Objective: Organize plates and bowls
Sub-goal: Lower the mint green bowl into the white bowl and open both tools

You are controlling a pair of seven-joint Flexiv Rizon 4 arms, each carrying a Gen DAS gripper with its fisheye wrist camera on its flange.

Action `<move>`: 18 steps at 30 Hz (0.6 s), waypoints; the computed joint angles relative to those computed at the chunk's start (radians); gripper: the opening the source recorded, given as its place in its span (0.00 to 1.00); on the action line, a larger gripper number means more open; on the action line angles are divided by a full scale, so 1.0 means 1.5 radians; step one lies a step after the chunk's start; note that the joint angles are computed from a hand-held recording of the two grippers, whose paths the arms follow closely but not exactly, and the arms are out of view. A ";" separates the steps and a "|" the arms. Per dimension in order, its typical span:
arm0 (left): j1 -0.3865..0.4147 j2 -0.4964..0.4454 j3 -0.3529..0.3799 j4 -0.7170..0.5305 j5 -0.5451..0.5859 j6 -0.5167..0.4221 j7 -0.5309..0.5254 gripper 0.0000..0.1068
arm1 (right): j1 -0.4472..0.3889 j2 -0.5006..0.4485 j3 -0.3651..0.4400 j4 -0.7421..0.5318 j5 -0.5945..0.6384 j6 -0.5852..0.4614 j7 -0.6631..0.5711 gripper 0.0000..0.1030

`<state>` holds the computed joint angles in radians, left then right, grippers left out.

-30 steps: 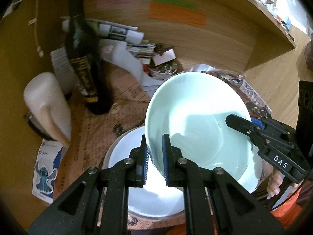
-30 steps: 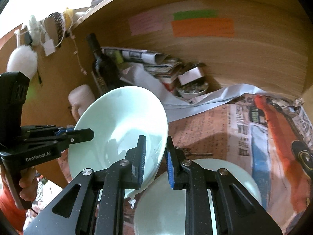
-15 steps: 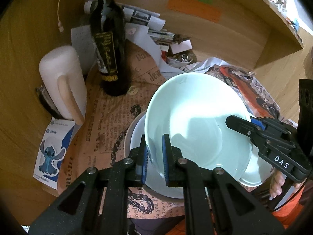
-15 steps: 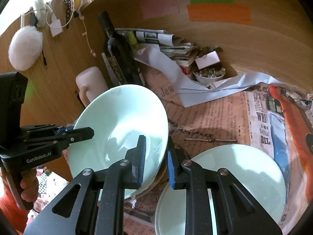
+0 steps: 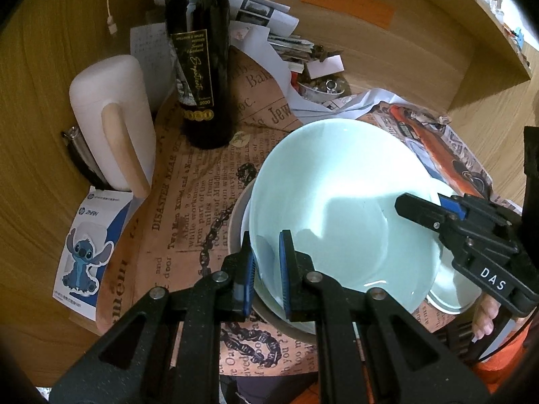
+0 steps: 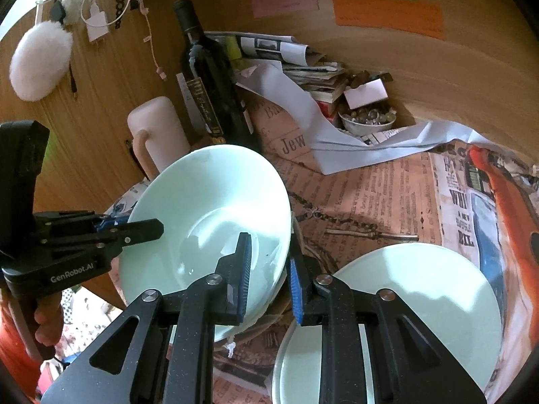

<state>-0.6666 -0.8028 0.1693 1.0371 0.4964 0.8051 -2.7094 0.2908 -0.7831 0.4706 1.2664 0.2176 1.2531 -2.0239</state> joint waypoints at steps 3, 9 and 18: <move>0.005 0.001 -0.005 0.007 -0.003 0.013 0.004 0.11 | 0.006 0.002 -0.009 0.006 -0.007 0.012 -0.002 0.20; 0.013 0.005 -0.006 0.019 -0.016 0.038 -0.004 0.13 | 0.022 -0.002 -0.030 0.020 -0.048 0.049 0.017 0.25; -0.001 0.003 0.017 0.009 -0.017 0.032 -0.013 0.41 | 0.020 -0.010 -0.025 0.024 -0.085 0.059 0.027 0.33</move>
